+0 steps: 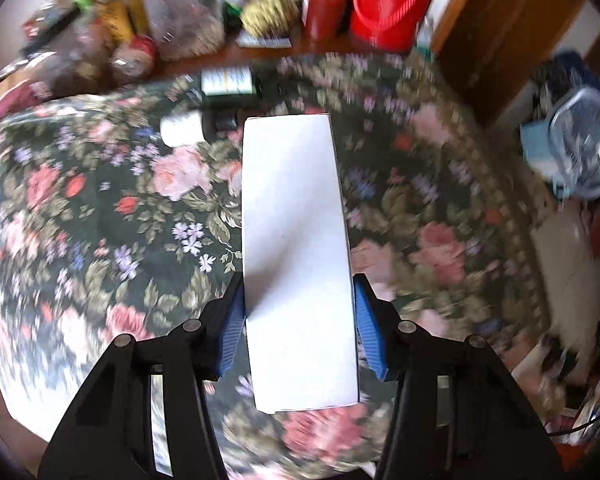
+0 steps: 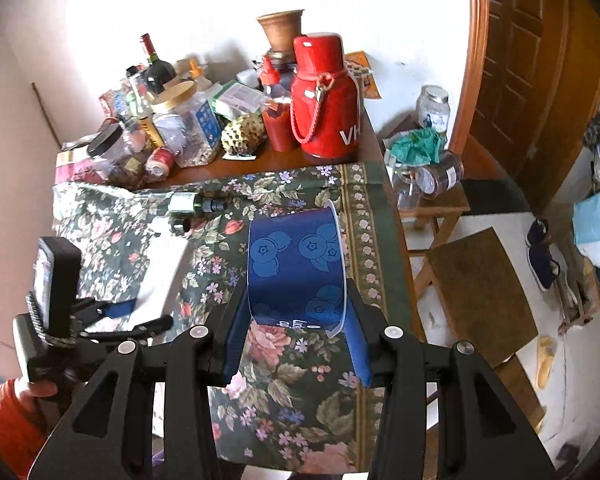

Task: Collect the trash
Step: 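Lift the blue cup and white box off the table with both grippers, then carry the cup and box down over the white bucket with both grippers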

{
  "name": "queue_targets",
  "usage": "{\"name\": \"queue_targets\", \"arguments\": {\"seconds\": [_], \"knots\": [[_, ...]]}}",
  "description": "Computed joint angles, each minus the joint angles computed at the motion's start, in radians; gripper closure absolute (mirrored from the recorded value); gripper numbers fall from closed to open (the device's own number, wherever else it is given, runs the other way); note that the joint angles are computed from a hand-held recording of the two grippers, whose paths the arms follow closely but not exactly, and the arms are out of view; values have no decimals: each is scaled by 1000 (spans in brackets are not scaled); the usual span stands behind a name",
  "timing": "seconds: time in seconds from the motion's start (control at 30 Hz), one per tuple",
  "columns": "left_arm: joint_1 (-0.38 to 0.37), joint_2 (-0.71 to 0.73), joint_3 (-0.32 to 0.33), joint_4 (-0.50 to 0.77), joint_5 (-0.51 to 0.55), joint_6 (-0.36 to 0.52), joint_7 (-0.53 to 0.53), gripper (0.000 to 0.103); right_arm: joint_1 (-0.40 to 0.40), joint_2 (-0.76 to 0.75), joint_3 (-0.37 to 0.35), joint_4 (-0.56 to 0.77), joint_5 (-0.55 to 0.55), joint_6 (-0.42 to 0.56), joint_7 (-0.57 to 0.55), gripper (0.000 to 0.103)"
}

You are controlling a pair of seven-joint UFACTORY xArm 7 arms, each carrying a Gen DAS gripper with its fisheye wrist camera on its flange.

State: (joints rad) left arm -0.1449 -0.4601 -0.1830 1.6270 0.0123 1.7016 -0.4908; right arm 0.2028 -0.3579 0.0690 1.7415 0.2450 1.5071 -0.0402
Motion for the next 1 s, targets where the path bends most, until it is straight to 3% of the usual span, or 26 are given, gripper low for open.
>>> {"name": "queue_targets", "arguments": {"seconds": [0.4, 0.67, 0.77, 0.9, 1.0], "knots": [[98, 48, -246, 403, 228, 159, -258, 52, 27, -56, -70, 62, 108, 23, -165, 63], [238, 75, -433, 622, 319, 254, -249, 52, 42, -115, -59, 105, 129, 38, -144, 63], [285, 59, -458, 666, 308, 269, -213, 52, 45, -154, -38, 99, 118, 29, -106, 63], [286, 2, -407, 684, 239, 276, -173, 52, 47, -220, -3, 81, 90, 30, -47, 63], [327, -19, -417, 781, 205, 358, -116, 52, 39, -278, 40, 68, 59, 49, 22, 63]]}}
